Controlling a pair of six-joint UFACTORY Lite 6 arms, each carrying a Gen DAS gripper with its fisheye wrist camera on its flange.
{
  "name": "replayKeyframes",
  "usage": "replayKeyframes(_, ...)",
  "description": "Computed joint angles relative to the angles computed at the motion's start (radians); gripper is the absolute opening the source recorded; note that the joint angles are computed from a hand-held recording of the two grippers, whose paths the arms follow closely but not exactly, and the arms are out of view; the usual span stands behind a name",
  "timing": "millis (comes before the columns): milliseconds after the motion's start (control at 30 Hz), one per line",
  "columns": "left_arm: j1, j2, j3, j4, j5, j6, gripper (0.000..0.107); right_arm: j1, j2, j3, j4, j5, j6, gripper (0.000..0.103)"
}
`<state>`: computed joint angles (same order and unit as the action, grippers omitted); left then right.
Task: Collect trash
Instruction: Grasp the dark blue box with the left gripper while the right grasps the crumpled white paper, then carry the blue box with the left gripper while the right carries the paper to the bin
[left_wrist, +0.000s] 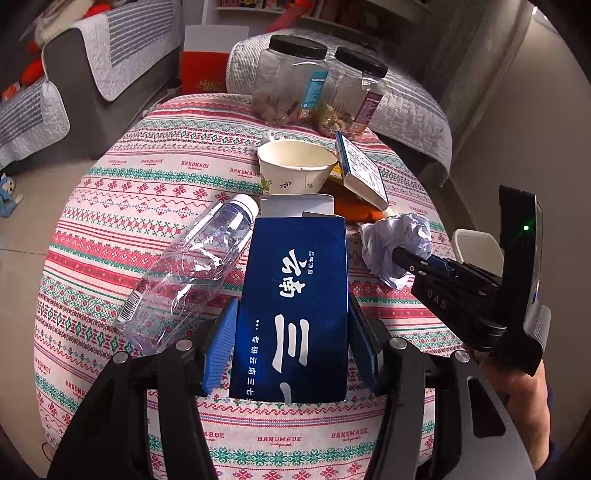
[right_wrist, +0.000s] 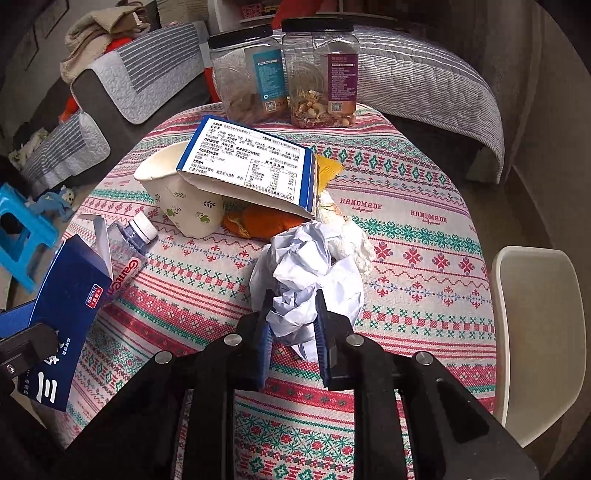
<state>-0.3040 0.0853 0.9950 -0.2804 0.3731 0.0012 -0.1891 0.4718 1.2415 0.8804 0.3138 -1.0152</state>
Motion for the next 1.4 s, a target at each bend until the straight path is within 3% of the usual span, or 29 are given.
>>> replayKeyframes(100,0.008,-0.023,-0.008,-0.035,0.001,0.035,0.056,-0.066,-0.072,-0.033,0.15,0.113,-0.119,0.017)
replayKeyframes(400,0.015,-0.061,-0.023,-0.085,-0.013,0.069,0.056,-0.24,-0.258,-0.16,0.15,0.274,-0.136,0.017)
replayKeyframes(600,-0.028,-0.068,-0.03,-0.053,-0.034,0.035,0.056,-0.392,-0.29,-0.151,0.095,0.281,-0.115,0.018)
replayKeyframes(967,-0.167,-0.023,0.018,0.052,-0.07,-0.111,0.056,-0.596,-0.245,-0.059,0.168,0.47,-0.163,0.018)
replayKeyframes(1167,-0.252,0.029,0.048,-0.072,-0.085,-0.07,0.056,-0.728,-0.176,0.028,0.243,0.61,-0.184,0.018)
replayKeyframes(1400,-0.39,0.153,0.157,-0.014,-0.098,-0.198,0.056,-0.861,-0.092,0.13,0.275,0.692,-0.144,0.018)
